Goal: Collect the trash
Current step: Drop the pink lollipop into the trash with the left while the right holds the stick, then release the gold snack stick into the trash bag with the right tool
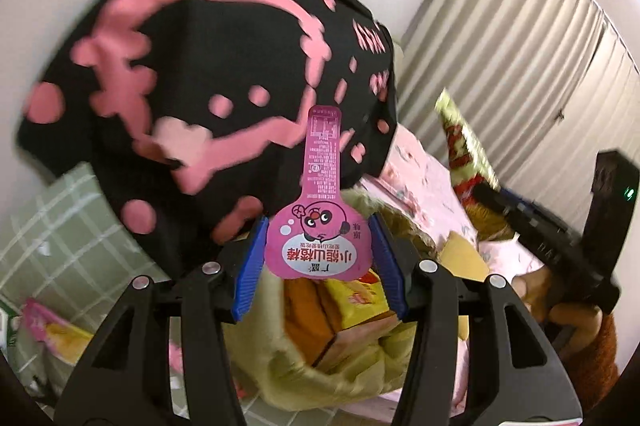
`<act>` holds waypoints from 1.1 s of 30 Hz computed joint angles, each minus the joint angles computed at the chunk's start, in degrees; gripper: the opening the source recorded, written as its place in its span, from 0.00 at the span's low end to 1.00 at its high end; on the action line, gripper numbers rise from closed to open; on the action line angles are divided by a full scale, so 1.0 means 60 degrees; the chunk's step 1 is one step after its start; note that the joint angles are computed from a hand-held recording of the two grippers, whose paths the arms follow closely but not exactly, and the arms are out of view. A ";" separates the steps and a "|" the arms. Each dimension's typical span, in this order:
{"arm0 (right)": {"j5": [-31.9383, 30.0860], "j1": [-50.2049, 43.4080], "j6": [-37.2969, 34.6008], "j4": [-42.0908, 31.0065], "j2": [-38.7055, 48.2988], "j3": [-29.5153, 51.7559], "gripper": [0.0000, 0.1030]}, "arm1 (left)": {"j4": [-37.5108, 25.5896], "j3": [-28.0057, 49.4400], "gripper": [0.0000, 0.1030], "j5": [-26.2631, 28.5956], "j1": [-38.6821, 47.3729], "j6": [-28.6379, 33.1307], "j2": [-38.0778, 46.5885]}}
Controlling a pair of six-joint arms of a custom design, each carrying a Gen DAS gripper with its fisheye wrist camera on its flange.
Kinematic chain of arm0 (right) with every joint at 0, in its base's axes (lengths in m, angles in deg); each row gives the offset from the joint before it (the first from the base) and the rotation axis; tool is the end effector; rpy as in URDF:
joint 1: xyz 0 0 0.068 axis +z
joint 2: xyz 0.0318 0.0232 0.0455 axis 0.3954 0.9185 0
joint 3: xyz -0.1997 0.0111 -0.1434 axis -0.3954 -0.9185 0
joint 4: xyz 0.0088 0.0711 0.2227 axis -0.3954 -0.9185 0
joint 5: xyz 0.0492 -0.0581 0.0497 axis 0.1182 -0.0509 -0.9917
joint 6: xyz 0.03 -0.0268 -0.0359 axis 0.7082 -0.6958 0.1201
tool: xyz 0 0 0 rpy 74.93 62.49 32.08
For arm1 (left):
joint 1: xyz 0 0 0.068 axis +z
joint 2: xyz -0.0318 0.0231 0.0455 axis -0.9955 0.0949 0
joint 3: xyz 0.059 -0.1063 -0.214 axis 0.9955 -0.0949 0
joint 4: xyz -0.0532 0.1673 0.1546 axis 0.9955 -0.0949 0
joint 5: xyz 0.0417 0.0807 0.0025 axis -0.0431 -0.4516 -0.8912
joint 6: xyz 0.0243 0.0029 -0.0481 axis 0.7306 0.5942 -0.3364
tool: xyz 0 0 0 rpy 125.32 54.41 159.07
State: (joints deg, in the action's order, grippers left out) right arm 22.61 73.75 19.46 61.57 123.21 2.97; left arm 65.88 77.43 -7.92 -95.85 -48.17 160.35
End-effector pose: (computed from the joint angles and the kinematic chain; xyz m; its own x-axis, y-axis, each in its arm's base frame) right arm 0.1894 0.1909 0.1765 -0.5552 0.1097 -0.8245 0.1364 0.9899 0.0399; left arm 0.2806 -0.0765 0.1356 -0.6719 0.1485 -0.7256 0.5700 0.7292 -0.3786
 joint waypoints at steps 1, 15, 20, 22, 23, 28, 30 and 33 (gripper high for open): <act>-0.0012 -0.0124 -0.0053 0.0005 -0.0192 -0.0178 0.22 | 0.0021 0.0187 0.47 -0.0023 -0.0282 -0.0127 0.0325; -0.0846 -0.0353 -0.0252 0.0975 -0.0520 -0.1092 0.22 | 0.0167 0.0005 0.62 -0.1445 -0.1455 0.0265 0.1109; -0.1094 0.0265 -0.0060 0.1316 0.0291 -0.0671 0.22 | 0.0136 -0.0671 0.62 -0.1510 -0.0825 0.0605 0.0290; -0.1194 0.0522 0.0125 0.1384 0.0770 -0.0421 0.22 | 0.0082 -0.1020 0.62 -0.1321 -0.0415 0.0780 -0.0140; -0.1243 0.0617 0.0241 0.1387 0.1010 -0.0293 0.22 | 0.0182 -0.1217 0.62 -0.1211 -0.0175 0.0834 -0.0289; -0.1487 0.0968 0.1009 0.1058 0.2389 0.0505 0.22 | 0.0149 -0.1740 0.62 -0.0484 0.1266 0.1344 -0.0591; -0.1580 0.1009 0.1241 0.0964 0.2922 0.0786 0.22 | 0.0024 -0.1866 0.62 -0.0222 0.1901 0.1685 -0.0536; -0.1627 0.0988 0.1698 0.0528 0.3975 0.1407 0.22 | -0.0225 -0.2008 0.62 0.0141 0.2832 0.2277 -0.0386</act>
